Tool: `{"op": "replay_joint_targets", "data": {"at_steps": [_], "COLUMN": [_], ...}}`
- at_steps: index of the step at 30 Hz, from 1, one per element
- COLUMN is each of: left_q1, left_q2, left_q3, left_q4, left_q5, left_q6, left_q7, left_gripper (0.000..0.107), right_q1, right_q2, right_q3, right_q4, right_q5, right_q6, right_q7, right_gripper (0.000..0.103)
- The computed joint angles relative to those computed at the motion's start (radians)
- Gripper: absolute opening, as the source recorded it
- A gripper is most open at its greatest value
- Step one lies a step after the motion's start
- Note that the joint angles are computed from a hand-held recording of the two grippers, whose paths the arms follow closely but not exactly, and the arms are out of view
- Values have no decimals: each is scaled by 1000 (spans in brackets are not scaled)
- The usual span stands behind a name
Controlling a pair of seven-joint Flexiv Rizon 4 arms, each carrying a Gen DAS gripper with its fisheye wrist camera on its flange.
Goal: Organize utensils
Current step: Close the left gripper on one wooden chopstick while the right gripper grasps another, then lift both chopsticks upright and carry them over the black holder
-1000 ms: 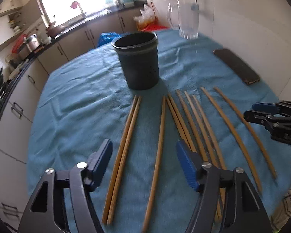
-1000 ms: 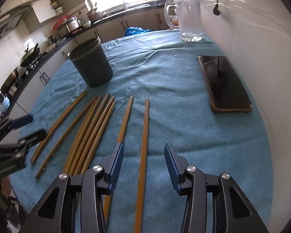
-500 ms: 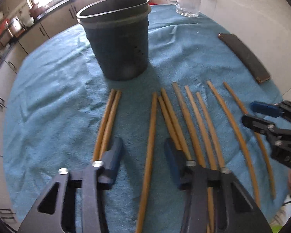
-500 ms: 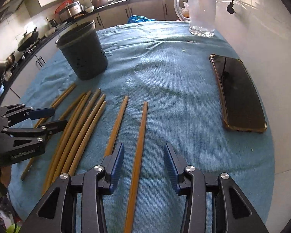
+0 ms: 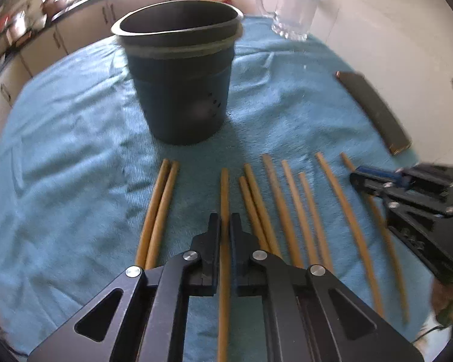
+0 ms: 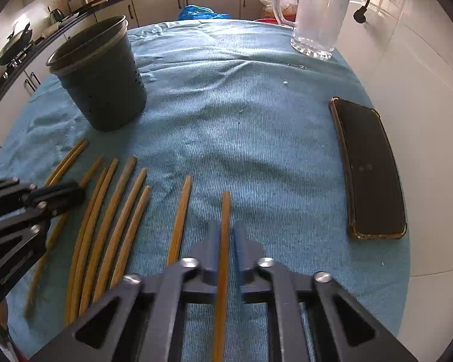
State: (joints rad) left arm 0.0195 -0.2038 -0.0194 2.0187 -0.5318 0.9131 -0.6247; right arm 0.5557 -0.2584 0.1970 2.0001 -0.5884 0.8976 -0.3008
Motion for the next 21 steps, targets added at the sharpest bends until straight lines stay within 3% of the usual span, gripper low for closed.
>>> {"op": "replay_joint_targets", "data": {"at_steps": [4, 10, 15, 21], "left_q1": [24, 13, -1, -39], "left_q2": [96, 239, 362, 451], "left_q3": [6, 76, 139, 171], "left_q4": [65, 127, 181, 249], "left_q5": [-171, -321, -432, -554], "left_q6": [-27, -60, -85, -4], "left_q7": [108, 240, 343, 401], "left_gripper": [6, 6, 6, 6], "right_q1": [-4, -8, -21, -26], "right_q2": [42, 149, 225, 274], "right_q3": [-9, -4, 44, 93], "right_q4": [48, 117, 131, 141], "right_q5": [-28, -239, -382, -486], "right_q6": [89, 148, 117, 101], "right_q7": [96, 300, 412, 489], "right_gripper": [6, 6, 6, 6]}}
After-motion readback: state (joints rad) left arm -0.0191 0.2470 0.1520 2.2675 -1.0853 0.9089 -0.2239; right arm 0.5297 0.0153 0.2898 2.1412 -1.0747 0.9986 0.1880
